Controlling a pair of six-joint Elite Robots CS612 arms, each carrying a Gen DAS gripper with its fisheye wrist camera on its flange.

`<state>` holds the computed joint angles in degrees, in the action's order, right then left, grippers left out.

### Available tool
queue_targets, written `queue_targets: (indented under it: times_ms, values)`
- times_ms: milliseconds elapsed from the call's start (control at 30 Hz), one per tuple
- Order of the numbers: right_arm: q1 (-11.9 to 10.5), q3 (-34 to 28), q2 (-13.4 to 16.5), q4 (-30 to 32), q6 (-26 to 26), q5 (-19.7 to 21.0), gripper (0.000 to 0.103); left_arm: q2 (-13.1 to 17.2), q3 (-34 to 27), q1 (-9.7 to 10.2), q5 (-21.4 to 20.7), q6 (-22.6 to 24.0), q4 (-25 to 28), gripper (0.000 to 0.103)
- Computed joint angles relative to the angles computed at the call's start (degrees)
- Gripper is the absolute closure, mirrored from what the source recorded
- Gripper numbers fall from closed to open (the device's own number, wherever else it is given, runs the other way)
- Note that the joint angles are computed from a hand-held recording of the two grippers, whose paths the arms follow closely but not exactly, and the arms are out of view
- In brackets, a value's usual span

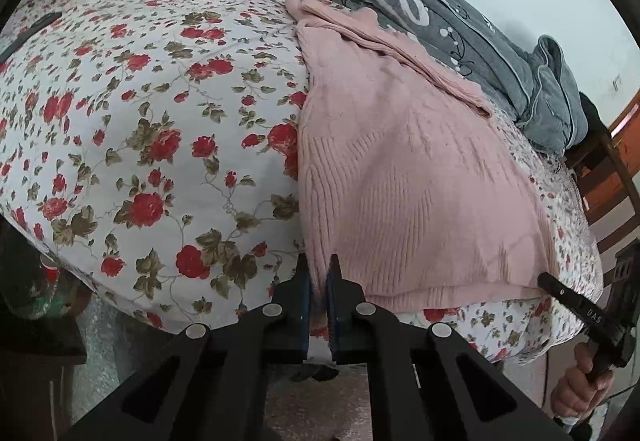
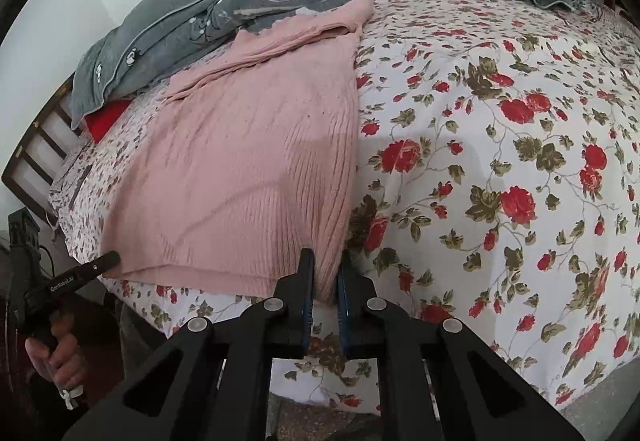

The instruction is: Fold small clothes

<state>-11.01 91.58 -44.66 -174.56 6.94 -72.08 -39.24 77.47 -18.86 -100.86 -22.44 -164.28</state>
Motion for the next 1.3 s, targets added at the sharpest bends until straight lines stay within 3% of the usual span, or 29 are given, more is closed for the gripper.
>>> queue_targets:
  times_ms: [267, 633, 1067, 1300]
  values:
    - [0.1, 0.6, -0.8, -0.7, -0.5, -0.4, 0.093, -0.3, 0.1, 0.86, -3.0, -1.7, -0.4, 0.096]
    - [0.2, 1.7, -1.6, -4.0, -0.2, -1.1, 0.095, -1.2, 0.9, 1.12, -3.5, -2.1, -1.6, 0.096]
    - [-0.5, 1.6, -2.9, -4.8, 0.0, 2.6, 0.095, -2.6, 0.6, 1.06, -3.3, -2.0, -2.7, 0.096]
    - [-1.7, 2.2, -2.7, -1.8, -0.3, 5.1, 0.088, -2.1, 0.3, 1.12, -3.4, -0.8, 0.3, 0.095]
